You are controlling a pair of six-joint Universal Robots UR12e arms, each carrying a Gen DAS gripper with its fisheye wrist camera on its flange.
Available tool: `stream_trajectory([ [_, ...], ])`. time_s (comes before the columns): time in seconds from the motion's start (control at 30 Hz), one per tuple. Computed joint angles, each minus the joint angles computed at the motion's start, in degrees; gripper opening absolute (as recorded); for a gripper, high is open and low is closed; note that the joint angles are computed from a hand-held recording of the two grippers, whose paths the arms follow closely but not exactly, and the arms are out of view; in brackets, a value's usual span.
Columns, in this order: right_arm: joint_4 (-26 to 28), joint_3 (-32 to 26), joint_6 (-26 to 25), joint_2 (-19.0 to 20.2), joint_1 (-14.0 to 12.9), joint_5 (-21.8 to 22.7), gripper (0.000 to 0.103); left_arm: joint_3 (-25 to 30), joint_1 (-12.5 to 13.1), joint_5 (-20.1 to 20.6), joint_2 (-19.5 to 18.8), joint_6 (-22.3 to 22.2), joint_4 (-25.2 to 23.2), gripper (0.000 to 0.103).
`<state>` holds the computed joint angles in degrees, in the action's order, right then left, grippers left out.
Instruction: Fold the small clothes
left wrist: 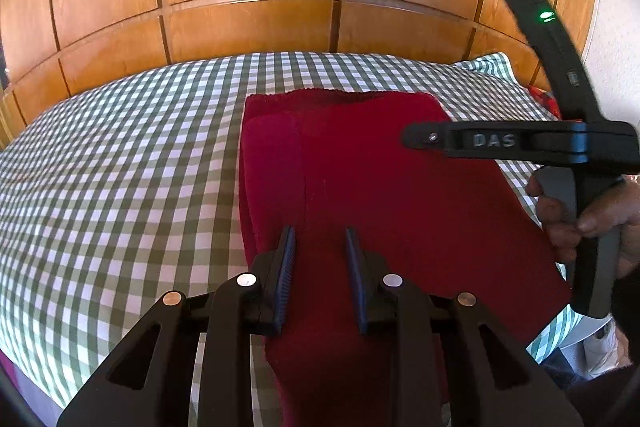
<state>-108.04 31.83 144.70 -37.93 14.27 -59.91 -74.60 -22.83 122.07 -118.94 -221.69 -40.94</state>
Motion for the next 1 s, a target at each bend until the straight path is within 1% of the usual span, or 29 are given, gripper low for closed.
stream_trajectory([
  [0.03,0.4,-0.3,-0.2,0.3,0.2,-0.9,0.076,-0.3,-0.1,0.1,0.0,0.0,0.4,0.024],
  [0.1,-0.6,0.5,-0.2,0.4,0.5,-1.9,0.078,-1.0,-0.2,0.2,0.0,0.1,1.4,0.024],
  [0.2,-0.7,0.6,0.3,0.2,0.2,-1.0,0.079,-1.8,-0.4,0.3,0.3,-0.6,2.7,0.024],
  [0.23,-0.8,0.7,0.4,0.1,0.0,-0.3,0.081,-2.4,-0.3,-0.5,0.8,-1.0,3.8,0.024],
  [0.27,-0.9,0.8,0.8,-0.1,-0.2,0.3,0.085,-3.7,0.0,-2.0,1.6,-2.0,6.2,0.025],
  [0.3,-0.6,0.7,1.4,-0.1,-0.5,0.9,0.086,-4.7,0.3,-3.0,2.3,-3.2,7.6,0.034],
  [0.33,0.0,0.4,2.2,0.0,-0.8,1.6,0.086,-4.9,0.3,-2.9,2.6,-4.1,7.4,0.042],
  [0.37,0.5,0.3,2.8,-0.1,-1.1,2.3,0.086,-5.2,0.3,-1.8,3.0,-5.6,6.7,0.054],
  [0.43,0.7,0.7,3.5,-0.5,-1.7,4.0,0.087,-6.5,0.4,-1.7,3.9,-6.7,9.0,0.056],
  [0.5,1.1,1.7,4.4,-1.2,-2.5,5.7,0.088,-7.4,0.8,-1.4,4.8,-9.4,9.1,0.056],
  [0.6,2.0,3.3,4.7,-2.2,-3.6,7.2,0.088,-8.6,1.4,-2.5,5.8,-11.7,9.1,0.056],
  [0.73,3.9,5.9,5.6,-3.8,-5.1,9.2,0.088,-11.0,2.7,-7.9,6.9,-14.9,12.7,0.056],
  [0.77,4.0,6.4,5.7,-4.1,-5.3,9.3,0.087,-11.5,2.8,-8.4,7.1,-15.6,13.6,0.056],
  [0.8,4.6,6.8,5.5,-4.4,-5.6,9.5,0.084,-11.8,2.9,-8.8,7.2,-15.8,14.7,0.056],
  [0.87,7.3,7.2,4.0,-4.8,-6.0,10.6,0.075,-12.7,3.3,-10.4,7.4,-15.0,17.5,0.056],
  [0.9,8.3,7.4,3.4,-5.0,-6.2,11.1,0.074,-12.6,3.5,-11.3,7.4,-14.4,18.2,0.056],
  [0.97,9.1,8.4,2.7,-5.6,-6.4,12.0,0.074,-12.7,4.3,-15.3,7.3,-12.9,19.4,0.056],
  [1.0,9.4,8.9,2.3,-5.9,-6.5,12.4,0.074,-12.6,4.6,-16.6,7.2,-12.8,19.3,0.056],
])
